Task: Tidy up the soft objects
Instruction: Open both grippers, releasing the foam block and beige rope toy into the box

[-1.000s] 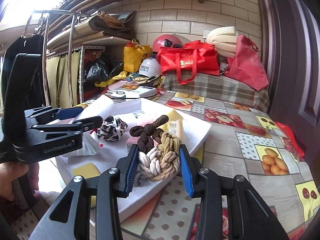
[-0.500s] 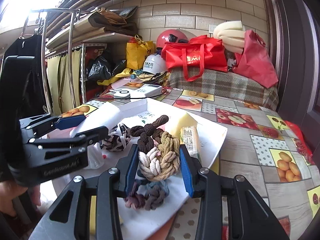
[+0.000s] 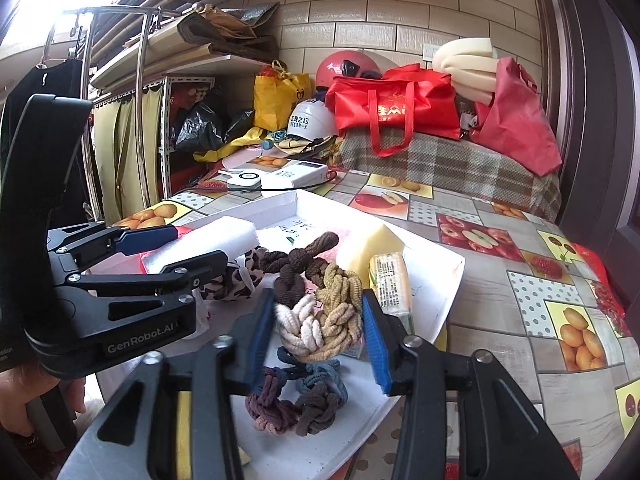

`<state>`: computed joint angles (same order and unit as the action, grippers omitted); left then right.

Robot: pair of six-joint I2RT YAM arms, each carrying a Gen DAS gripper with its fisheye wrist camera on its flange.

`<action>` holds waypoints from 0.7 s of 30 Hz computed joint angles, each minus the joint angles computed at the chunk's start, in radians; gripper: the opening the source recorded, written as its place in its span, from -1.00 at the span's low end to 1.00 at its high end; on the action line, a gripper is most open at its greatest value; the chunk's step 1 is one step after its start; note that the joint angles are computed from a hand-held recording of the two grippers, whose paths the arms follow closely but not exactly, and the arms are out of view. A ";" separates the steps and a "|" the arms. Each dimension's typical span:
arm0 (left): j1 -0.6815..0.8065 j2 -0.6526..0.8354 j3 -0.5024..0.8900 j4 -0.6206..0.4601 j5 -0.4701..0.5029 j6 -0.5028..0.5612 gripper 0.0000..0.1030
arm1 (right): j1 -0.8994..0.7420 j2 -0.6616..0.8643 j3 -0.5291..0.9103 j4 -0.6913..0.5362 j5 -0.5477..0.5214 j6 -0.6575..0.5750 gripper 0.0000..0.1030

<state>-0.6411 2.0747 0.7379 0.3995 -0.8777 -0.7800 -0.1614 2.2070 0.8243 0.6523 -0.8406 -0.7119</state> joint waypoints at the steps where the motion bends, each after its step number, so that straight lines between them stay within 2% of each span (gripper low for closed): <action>1: -0.001 0.000 0.004 -0.015 -0.010 -0.013 0.27 | -0.002 0.000 -0.004 0.011 -0.001 0.006 0.32; 2: -0.004 -0.004 0.002 -0.031 -0.028 -0.037 0.54 | -0.005 0.000 -0.010 0.028 -0.003 0.013 0.64; 3: -0.008 -0.004 0.008 -0.053 -0.044 -0.061 0.68 | -0.008 0.002 -0.019 0.051 -0.007 0.024 0.73; 4: -0.011 -0.011 -0.006 -0.044 -0.060 -0.080 0.74 | -0.014 0.004 -0.026 0.076 -0.016 0.039 0.77; 6: -0.020 -0.019 -0.028 -0.022 -0.083 -0.096 0.77 | -0.017 0.007 -0.026 0.094 -0.024 0.059 1.00; 21: -0.042 -0.014 0.000 -0.057 -0.125 -0.098 0.77 | -0.030 0.017 -0.019 0.121 -0.033 0.103 1.00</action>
<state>-0.6835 2.0602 0.7384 0.3420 -1.0026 -0.8783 -0.1910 2.2237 0.8051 0.7737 -0.8738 -0.6088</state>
